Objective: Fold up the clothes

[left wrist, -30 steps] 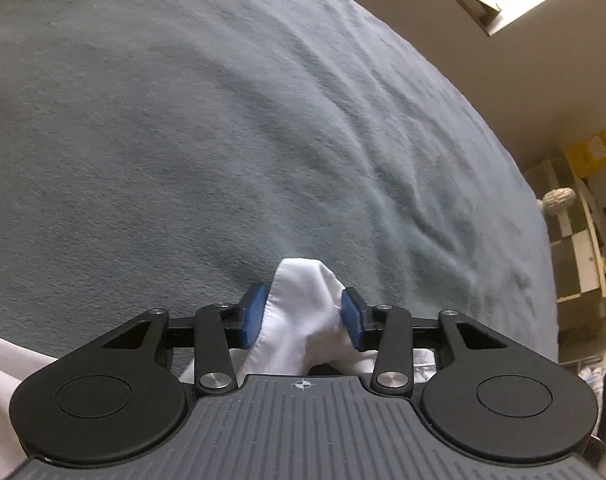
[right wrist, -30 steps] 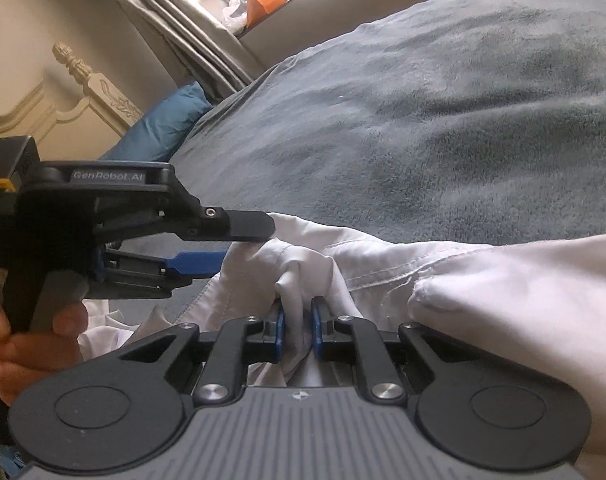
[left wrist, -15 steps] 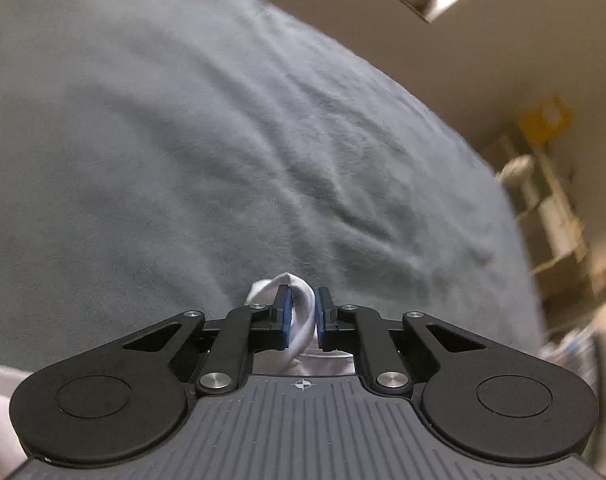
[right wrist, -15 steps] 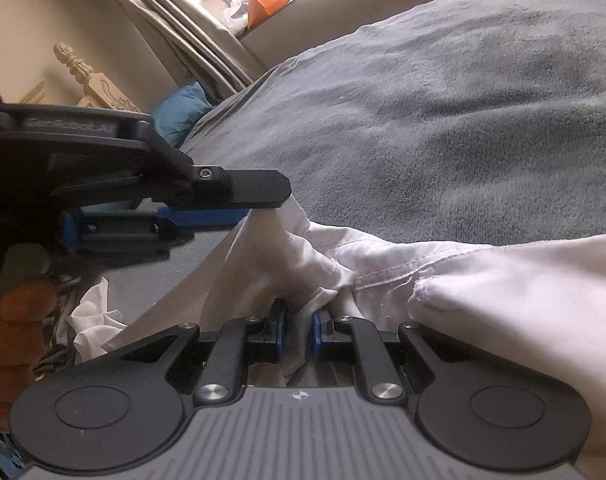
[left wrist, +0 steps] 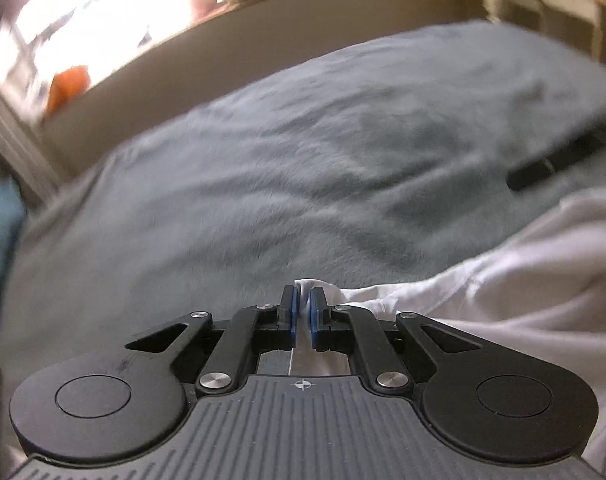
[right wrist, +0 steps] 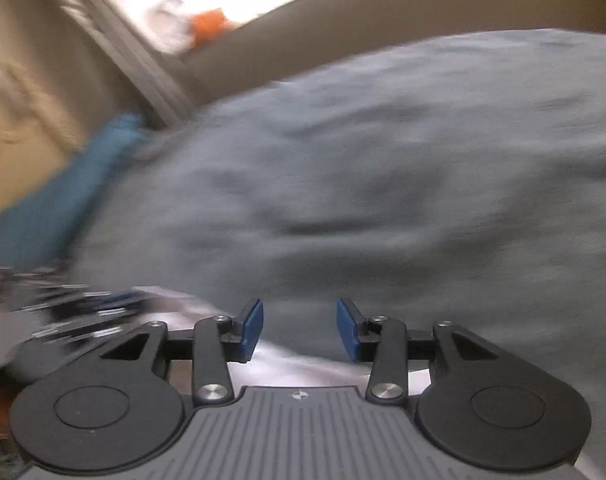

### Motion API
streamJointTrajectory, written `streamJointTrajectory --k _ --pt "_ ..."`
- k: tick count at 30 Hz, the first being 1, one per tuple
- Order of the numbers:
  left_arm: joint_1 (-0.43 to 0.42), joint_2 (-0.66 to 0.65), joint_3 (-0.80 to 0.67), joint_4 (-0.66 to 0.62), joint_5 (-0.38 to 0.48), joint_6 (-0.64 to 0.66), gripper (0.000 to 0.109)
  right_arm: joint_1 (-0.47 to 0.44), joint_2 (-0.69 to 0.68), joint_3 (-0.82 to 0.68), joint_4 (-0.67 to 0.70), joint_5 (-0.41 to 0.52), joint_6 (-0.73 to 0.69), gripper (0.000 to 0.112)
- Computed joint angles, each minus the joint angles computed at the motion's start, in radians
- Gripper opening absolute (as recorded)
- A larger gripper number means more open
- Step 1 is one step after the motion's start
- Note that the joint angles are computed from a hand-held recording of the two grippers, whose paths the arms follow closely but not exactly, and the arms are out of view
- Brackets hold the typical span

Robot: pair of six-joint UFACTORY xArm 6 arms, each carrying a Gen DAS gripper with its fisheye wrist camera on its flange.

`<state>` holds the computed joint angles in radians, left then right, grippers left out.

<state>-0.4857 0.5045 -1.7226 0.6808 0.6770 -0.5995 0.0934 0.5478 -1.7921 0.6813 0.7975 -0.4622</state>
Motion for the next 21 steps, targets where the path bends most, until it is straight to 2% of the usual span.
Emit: streamJointTrajectory --k 1,4,7,11,13,14,15,18,20,21 --pt "-0.005 0.003 -0.003 0.009 -0.005 0.017 0.005 -0.007 0.035 -0.051 -0.077 0.023 0.064 0.044" --pt "-0.007 -0.001 0.003 0.0 -0.03 0.039 0.005 -0.021 0.147 -0.22 -0.182 0.165 0.163 0.044" --pt "-0.005 -0.008 0.014 -0.015 -0.053 0.049 0.005 -0.009 0.162 -0.248 -0.195 0.204 0.152 0.044" --pt "-0.003 -0.047 0.066 -0.035 -0.088 0.061 0.005 0.019 0.126 -0.195 -0.14 0.234 0.022 0.044" --pt "-0.003 -0.07 0.1 -0.04 -0.102 0.07 0.005 0.056 0.071 -0.083 -0.201 0.136 -0.048 0.037" --pt "-0.003 -0.081 0.118 -0.039 -0.108 0.074 0.005 0.067 0.041 -0.027 -0.206 0.086 -0.097 0.027" --pt "-0.003 -0.092 0.136 -0.036 -0.113 0.077 0.005 0.07 0.019 0.007 -0.19 0.061 -0.136 0.002" --pt "0.002 -0.129 0.193 -0.01 -0.128 0.051 0.005 0.074 -0.08 0.141 -0.108 -0.06 -0.228 0.002" --pt "0.008 -0.15 0.228 -0.006 -0.135 0.031 0.005 0.076 -0.178 0.268 0.014 -0.149 -0.377 0.002" --pt "0.011 -0.158 0.243 -0.006 -0.138 0.021 0.005 0.074 -0.218 0.313 0.087 -0.148 -0.47 0.002"
